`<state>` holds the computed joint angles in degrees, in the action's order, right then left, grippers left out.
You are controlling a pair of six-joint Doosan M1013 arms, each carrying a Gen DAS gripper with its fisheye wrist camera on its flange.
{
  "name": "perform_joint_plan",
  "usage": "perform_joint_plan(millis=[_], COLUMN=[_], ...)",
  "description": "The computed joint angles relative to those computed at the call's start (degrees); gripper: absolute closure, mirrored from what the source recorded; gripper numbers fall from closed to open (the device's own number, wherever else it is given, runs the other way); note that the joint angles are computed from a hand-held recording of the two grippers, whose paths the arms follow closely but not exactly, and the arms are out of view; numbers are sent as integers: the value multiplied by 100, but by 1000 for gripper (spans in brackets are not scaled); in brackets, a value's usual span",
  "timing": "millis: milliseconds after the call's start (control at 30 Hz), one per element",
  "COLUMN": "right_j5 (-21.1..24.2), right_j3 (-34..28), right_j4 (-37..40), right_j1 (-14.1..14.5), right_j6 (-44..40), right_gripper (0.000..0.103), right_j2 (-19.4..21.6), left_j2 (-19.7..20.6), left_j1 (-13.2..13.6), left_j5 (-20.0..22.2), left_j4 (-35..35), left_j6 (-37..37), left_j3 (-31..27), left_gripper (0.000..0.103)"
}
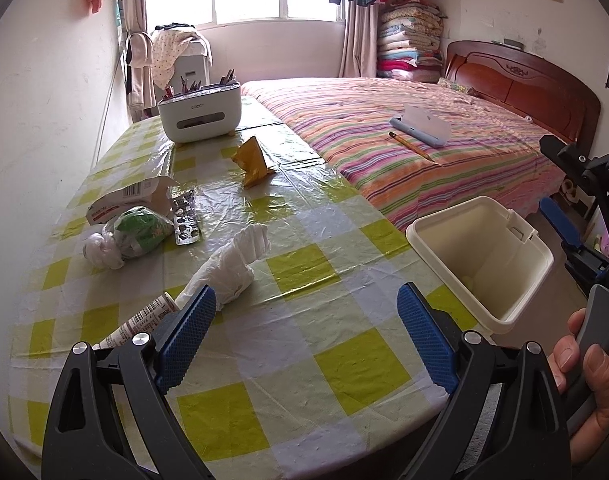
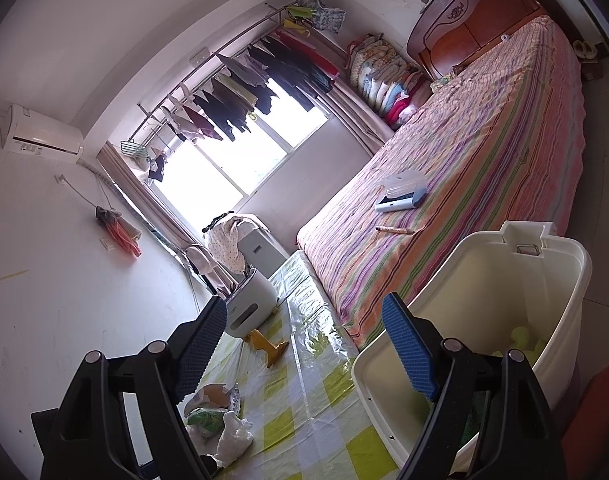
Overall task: Collect trash
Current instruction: 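Move both tools back toward the white tissue on the table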
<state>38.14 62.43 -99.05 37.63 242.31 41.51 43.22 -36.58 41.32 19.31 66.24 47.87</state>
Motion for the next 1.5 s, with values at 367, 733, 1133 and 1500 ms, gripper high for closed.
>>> perform_joint_plan(millis=[367, 733, 1133, 1500], right_j5=[-112, -226, -254, -278], right_j3=[-290, -498, -584, -818], right_j4=[344, 564, 735, 1159], right_j1=[29, 49, 57, 53], right_j6=[-544, -918, -1150, -1710], right_gripper=[25, 25, 25, 25], right_j2=[143, 241, 277, 390], left_j2=[16, -21, 22, 218], left_j1=[97, 190, 250, 393], left_j5=[15, -10, -56, -258], left_j4=[-84, -205, -382, -185], left_j6=[40, -94, -77, -450], left_j3=[-14, 48, -43, -447], left_gripper=[12, 12, 12, 12])
